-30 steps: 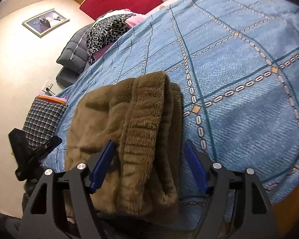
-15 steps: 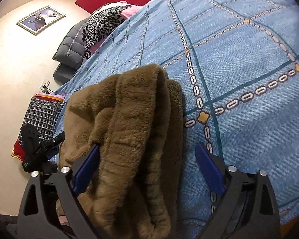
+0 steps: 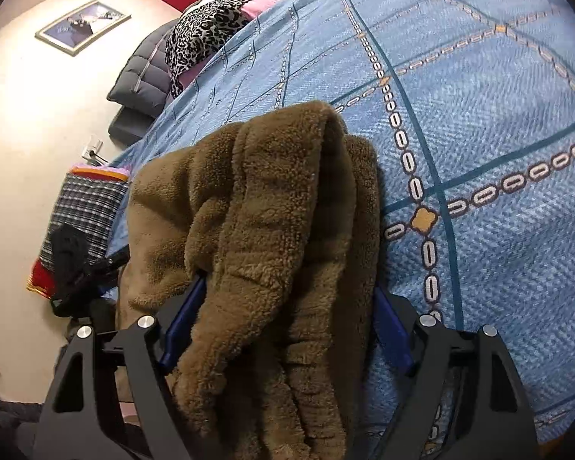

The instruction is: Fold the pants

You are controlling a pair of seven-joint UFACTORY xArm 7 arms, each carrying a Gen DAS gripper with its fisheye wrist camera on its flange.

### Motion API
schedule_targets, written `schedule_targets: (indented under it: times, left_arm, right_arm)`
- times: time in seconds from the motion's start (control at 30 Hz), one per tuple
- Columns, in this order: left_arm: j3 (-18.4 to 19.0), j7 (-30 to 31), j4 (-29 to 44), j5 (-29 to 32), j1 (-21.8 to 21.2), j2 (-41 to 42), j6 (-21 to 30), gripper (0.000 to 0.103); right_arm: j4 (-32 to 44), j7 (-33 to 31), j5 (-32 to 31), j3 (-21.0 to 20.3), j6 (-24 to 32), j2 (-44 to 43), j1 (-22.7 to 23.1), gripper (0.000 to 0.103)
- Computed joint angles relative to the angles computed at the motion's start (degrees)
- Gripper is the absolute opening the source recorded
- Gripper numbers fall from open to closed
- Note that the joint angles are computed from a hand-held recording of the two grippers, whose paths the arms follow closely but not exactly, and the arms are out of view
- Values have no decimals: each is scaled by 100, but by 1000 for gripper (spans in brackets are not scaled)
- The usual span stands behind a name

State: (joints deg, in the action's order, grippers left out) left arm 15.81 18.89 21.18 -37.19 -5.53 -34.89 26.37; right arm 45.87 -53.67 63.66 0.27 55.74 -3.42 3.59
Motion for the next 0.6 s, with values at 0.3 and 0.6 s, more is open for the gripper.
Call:
schedule_targets:
  times: [0.3,0.6]
  left_arm:
    - [607,1020,264,-1053,-292,165,603,58]
    - [-319,550,155,-565,163,-390,506,31]
  right_arm:
    - [-23,-253,128,16,99,-32,-59,68]
    - [-182,-310,157,-139,160,-500,5,50]
